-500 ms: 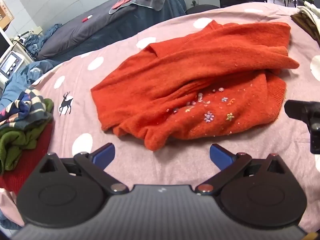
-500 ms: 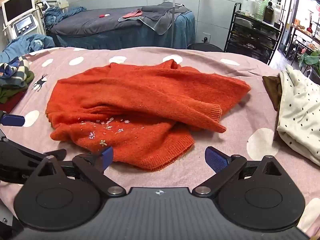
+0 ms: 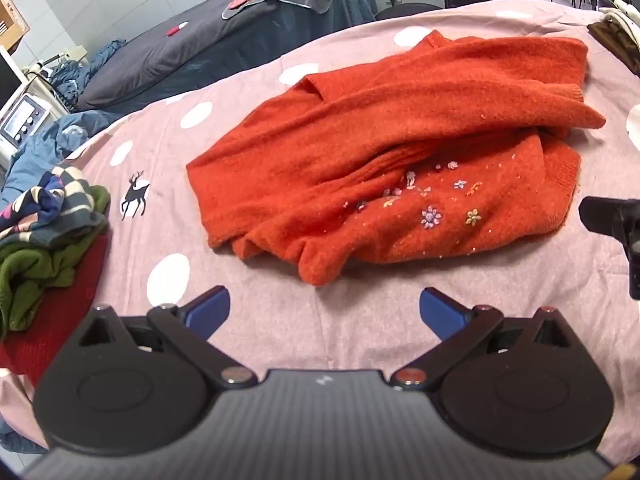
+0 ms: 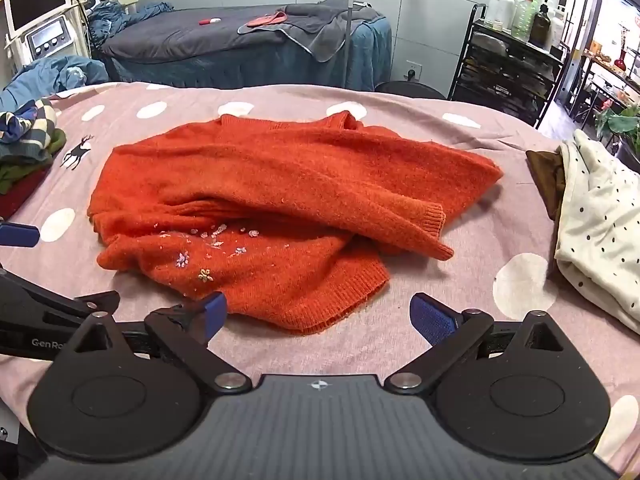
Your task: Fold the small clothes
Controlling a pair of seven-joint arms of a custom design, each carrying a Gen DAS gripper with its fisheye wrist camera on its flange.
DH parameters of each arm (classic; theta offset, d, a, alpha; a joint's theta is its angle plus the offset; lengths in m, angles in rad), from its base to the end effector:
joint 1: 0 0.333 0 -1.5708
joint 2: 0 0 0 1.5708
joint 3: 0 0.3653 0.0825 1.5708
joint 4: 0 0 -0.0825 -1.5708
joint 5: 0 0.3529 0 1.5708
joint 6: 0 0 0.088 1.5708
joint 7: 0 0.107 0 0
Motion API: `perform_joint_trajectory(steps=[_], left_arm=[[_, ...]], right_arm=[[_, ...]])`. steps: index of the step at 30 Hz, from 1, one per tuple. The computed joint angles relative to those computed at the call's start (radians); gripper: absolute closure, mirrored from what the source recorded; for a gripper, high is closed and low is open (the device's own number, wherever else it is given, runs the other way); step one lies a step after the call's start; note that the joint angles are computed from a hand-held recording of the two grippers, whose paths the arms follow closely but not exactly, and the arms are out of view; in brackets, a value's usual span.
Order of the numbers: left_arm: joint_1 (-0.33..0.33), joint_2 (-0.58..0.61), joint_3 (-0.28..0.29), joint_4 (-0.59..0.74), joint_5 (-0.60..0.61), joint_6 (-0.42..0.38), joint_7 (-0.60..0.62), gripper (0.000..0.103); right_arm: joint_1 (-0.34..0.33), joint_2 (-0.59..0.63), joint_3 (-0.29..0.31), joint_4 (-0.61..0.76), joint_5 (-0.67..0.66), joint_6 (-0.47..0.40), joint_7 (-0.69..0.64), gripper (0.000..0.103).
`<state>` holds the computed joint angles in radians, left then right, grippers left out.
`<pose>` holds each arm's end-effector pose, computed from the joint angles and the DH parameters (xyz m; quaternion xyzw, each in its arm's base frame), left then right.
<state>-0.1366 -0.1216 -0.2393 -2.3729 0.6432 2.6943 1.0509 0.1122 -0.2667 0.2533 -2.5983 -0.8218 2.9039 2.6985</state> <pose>0.4431 -0.1999 0.4813 -0.5342 0.7936 -0.1224 0.2645 0.3709 0.1946 0.4607 -0.6671 0.6663 -0.2377 0.2336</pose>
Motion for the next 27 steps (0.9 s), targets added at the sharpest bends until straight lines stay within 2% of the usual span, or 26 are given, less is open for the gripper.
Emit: perform_joint_trajectory(steps=[9, 18, 27], left_arm=[[-0.003, -0.001, 0.011, -0.003, -0.069, -0.006, 0.044, 0.0], [0.002, -0.002, 0.0, -0.003, -0.031, -0.007, 0.023, 0.0], [0.001, -0.008, 0.002, -0.009, -0.041, -0.001, 0.03, 0.0]], right_arm=[[0.022, 0.007, -0.003, 0.01, 0.008, -0.016, -0.032, 0.0], [0.03, 0.002, -0.002, 0.01, 0.005, -0.026, -0.034, 0.0], [0.03, -0.003, -0.006, 0.004, 0.011, -0.022, -0.038, 0.0]])
